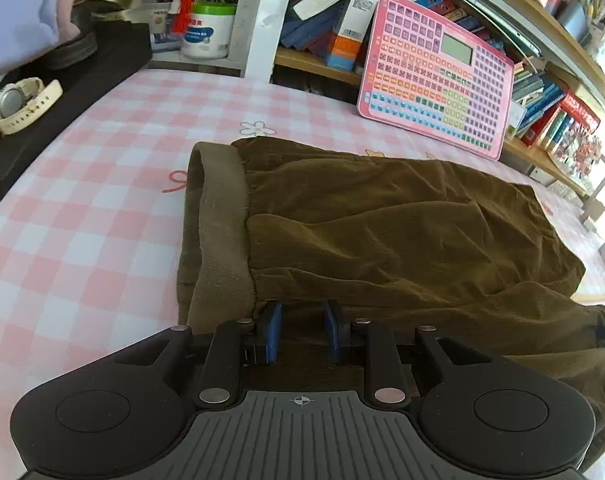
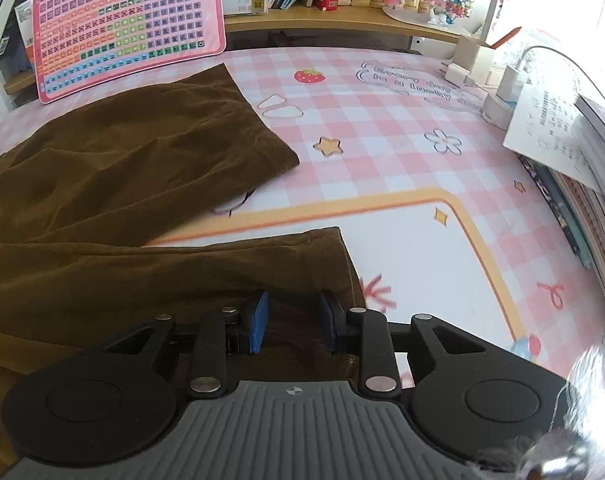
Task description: Fold clothes
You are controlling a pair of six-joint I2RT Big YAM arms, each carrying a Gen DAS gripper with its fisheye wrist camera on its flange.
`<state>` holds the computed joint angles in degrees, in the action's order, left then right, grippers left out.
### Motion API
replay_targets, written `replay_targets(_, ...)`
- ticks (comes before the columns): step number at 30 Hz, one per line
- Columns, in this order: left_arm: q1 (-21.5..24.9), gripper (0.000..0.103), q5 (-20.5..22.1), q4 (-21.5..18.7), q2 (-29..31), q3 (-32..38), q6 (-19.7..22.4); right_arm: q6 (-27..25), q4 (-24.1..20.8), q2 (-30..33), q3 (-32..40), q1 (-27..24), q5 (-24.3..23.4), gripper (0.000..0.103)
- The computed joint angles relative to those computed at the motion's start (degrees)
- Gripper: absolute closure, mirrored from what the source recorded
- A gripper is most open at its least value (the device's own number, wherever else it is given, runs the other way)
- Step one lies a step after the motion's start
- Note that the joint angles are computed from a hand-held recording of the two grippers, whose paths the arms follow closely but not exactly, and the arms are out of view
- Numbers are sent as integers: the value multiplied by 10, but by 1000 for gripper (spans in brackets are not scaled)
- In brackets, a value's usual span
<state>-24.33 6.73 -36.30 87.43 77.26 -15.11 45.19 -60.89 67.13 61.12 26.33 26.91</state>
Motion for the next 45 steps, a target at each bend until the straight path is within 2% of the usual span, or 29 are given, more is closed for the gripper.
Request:
replay_targets(9, -17, 79, -23, -28, 71, 92, -8, -77, 47, 61, 42, -61, -4, 77)
replay_targets(13, -23, 79, -37, -42, 69, 98, 0, -89, 46, 65, 47, -62, 4, 71)
replay_targets(17, -19, 78, -33, 0, 0, 25, 11, -38, 47, -8, -6, -27, 24, 68)
replay_targets(21, -11, 77, -54, 2, -57, -36, 3, 91, -55, -73, -45, 38, 64, 67)
replay_targets(23, -8, 71, -59, -1, -74, -53, -3, 151, -100, -91, -56, 62, 62, 63)
replay_targets(24, -8, 62, -60, -4, -71, -51, -2, 175, -115, -96, -59, 72, 61, 60)
replay_targets(25, -9, 58, -61, -7, -69, -49, -1, 195, -124, -99, -61, 81, 59, 56)
replay_targets(28, -10, 58, -65, -17, -60, -40, 2, 219, -124, -103, -66, 92, 52, 56)
replay_targets(32, -21, 61, -75, -17, -46, -30, 4, 231, -119, -93, -65, 97, 48, 61)
replay_targets(33, -23, 66, -76, -14, -47, -31, 4, 233, -120, -91, -64, 98, 49, 61)
replay_targets(36, -29, 101, -76, -3, -51, -33, 7, 231, -118, -91, -64, 97, 50, 67)
replay_targets(38, -33, 101, -67, 27, -72, -47, 23, 219, -112, -91, -65, 97, 49, 83)
replay_targets(41, -30, 101, -62, 54, -102, -58, 32, 200, -102, -88, -63, 97, 47, 97)
replay_targets(44, -11, 101, -54, 33, -99, -55, 2, 181, -106, -70, -53, 102, 53, 101)
replay_targets(45, -9, 101, -57, 15, -88, -54, 2, 175, -102, -67, -51, 103, 54, 101)
